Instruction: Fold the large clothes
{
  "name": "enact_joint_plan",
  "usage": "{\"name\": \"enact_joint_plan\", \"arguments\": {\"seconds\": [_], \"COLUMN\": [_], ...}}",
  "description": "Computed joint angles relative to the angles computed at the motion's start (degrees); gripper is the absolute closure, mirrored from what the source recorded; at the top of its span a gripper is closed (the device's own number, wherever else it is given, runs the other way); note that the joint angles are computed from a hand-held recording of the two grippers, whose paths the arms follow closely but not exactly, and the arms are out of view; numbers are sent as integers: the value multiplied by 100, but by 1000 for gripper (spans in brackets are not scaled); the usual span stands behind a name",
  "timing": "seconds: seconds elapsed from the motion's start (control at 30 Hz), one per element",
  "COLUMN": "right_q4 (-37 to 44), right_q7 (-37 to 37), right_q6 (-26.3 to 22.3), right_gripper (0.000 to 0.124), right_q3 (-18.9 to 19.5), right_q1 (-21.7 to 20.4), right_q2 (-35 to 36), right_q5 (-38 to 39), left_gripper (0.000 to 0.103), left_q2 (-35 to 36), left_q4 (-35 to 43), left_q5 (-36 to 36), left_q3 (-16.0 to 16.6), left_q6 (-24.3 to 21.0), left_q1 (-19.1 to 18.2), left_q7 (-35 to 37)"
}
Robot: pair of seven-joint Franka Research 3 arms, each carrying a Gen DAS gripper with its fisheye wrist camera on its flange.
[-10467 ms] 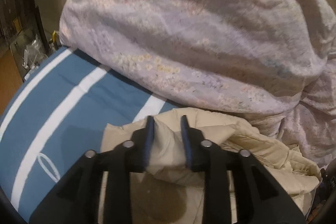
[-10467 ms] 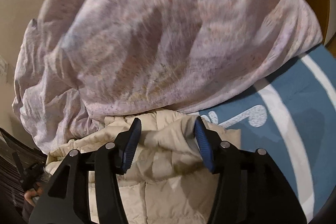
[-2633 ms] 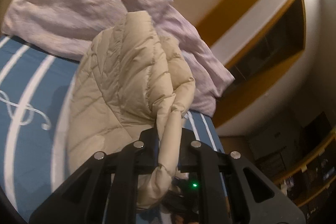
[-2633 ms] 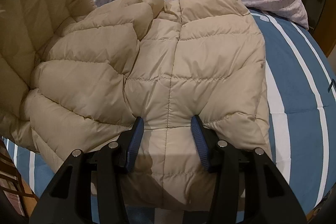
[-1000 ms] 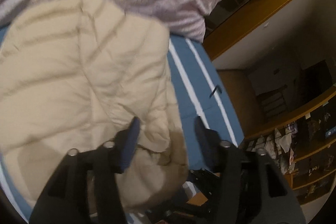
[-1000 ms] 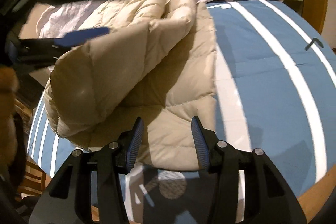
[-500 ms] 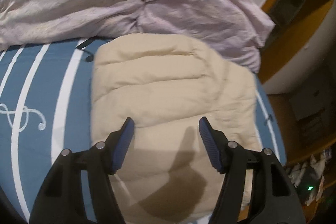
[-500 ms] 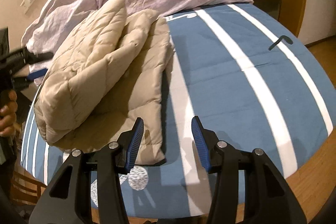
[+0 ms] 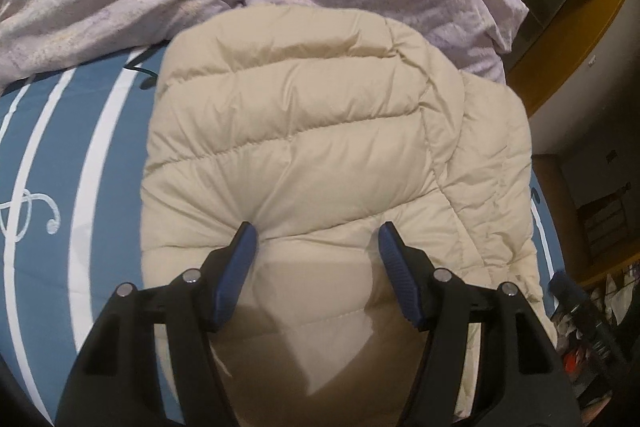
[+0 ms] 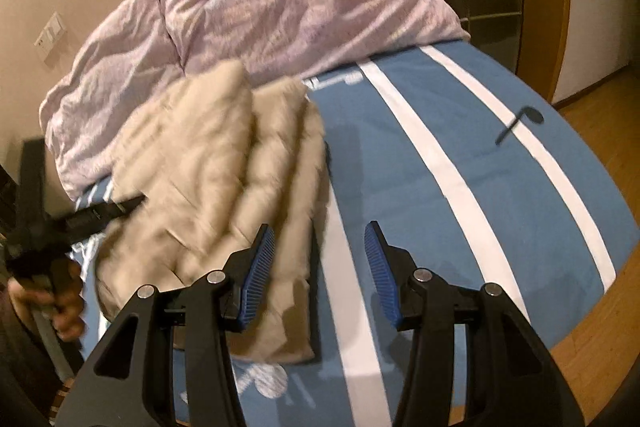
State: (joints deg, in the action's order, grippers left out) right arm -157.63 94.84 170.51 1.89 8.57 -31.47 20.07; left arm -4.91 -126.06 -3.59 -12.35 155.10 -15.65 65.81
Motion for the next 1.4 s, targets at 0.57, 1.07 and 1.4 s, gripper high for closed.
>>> {"name": "enact_joint_plan", "arguments": {"seconds": [0.57, 1.07, 1.4], "right_q4": [1469, 2206, 1917], "right_q7": [-1307, 807, 1948], "right_q6": [304, -111, -23], "right_gripper": [75, 81, 82], "right_q3": [-578, 494, 441], "right_q1": [1310, -154, -351], "right_q2": [1135, 2360, 2416], "right_q5": [1001, -1234, -2453], "left_gripper": [39, 41, 46], "left_q2": [248, 108, 169], "left_q4": [29, -110, 310], "left_q5": [176, -961, -972], "left_q3": [-95, 30, 115], "left_q6": [217, 369, 467], "left_q1": [-28, -105, 138], "left_q7": [-3, 1097, 1019]}}
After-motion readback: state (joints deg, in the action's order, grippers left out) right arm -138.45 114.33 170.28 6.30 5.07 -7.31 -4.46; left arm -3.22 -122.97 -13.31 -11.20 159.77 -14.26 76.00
